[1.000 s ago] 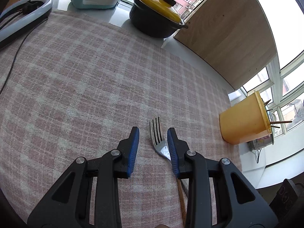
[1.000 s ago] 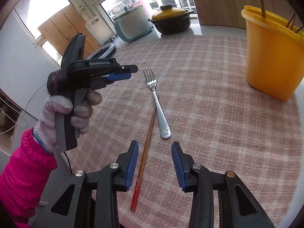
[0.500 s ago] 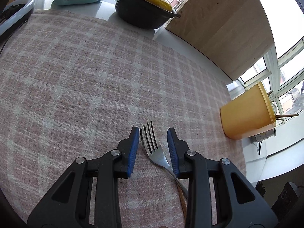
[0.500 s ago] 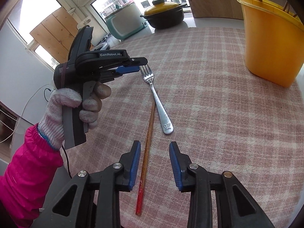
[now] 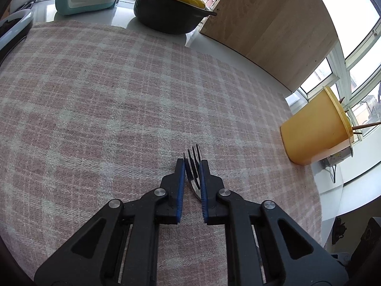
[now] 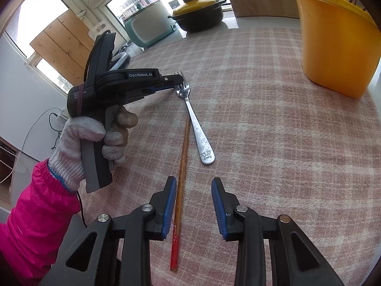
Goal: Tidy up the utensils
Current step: 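Close the left gripper on the steel fork handle and lift it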
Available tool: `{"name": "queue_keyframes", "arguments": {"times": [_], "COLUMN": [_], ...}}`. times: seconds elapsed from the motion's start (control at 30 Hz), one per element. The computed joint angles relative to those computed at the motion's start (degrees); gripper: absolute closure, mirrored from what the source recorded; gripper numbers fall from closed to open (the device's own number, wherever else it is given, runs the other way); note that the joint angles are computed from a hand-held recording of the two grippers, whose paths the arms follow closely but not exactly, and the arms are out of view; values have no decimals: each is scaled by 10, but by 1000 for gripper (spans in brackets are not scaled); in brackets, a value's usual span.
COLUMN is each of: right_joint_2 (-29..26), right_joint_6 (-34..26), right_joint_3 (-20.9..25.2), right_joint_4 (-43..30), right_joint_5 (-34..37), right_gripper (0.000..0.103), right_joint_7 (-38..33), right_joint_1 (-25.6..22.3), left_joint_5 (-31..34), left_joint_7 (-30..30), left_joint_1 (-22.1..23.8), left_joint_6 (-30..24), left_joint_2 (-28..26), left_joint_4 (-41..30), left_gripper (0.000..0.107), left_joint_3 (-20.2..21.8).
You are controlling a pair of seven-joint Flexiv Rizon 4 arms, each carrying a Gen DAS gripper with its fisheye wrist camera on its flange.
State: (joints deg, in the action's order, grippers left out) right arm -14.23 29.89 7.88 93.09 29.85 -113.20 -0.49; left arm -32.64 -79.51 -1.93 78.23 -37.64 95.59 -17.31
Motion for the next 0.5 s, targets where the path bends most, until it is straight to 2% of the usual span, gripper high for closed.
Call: {"name": "queue_keyframes", "arguments": {"times": [0.13, 0.23, 0.5], "right_joint_2": [-9, -12, -16], "right_joint_6": [3, 5, 21], "right_joint_3": [2, 4, 10], "right_joint_4": [0, 2, 11], "right_joint_5": [-11, -17, -49], "right_gripper": [72, 73, 73], "right_joint_7": [11, 17, 22], "right_joint_1": [8, 11, 30], "left_joint_5": [-23, -34, -86], "left_joint_7": [31, 43, 108], "left_joint_1": [30, 39, 94], "left_joint_6": [14, 18, 43], "left_joint_2": [-1, 2, 35], "left_joint_4": [10, 16, 76], "left_gripper": [102, 103, 104], "left_joint_3": [-43, -50, -98]}}
